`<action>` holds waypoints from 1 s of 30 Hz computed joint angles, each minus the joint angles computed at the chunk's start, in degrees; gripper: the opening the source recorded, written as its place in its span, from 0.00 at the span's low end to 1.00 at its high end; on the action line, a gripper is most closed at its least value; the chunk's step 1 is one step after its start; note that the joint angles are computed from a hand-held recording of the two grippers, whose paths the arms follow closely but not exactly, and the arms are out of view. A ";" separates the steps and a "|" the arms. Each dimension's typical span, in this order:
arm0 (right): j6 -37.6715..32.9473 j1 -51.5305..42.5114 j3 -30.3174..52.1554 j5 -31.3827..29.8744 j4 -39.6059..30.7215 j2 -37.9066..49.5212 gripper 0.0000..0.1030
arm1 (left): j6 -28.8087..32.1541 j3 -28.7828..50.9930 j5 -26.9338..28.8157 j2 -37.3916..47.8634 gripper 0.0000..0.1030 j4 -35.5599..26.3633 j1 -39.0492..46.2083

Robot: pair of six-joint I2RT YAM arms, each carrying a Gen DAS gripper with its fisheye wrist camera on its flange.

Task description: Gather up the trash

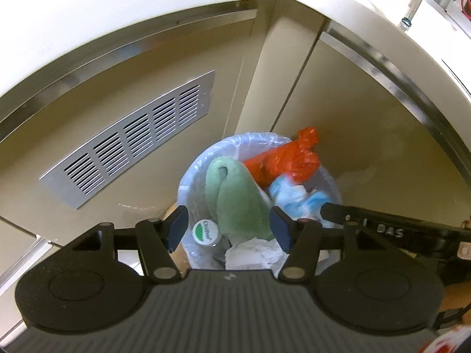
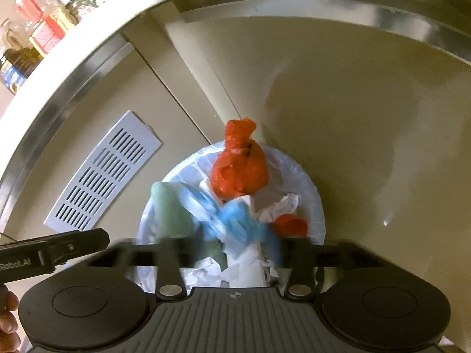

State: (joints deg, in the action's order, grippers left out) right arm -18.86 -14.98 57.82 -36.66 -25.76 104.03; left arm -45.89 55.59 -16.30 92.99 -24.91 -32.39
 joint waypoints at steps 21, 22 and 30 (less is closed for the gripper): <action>-16.15 3.79 -8.71 -0.96 -8.60 -6.63 0.54 | -8.51 -12.98 -1.58 -14.88 0.54 -6.27 -1.14; -15.67 4.81 -10.29 -0.92 -6.98 -7.94 0.54 | -9.16 -13.74 -1.71 -15.68 0.54 -6.55 -1.31; -11.40 11.94 -17.32 2.64 6.03 -9.68 0.54 | -12.49 -17.90 -2.73 -19.38 0.54 -7.68 -1.77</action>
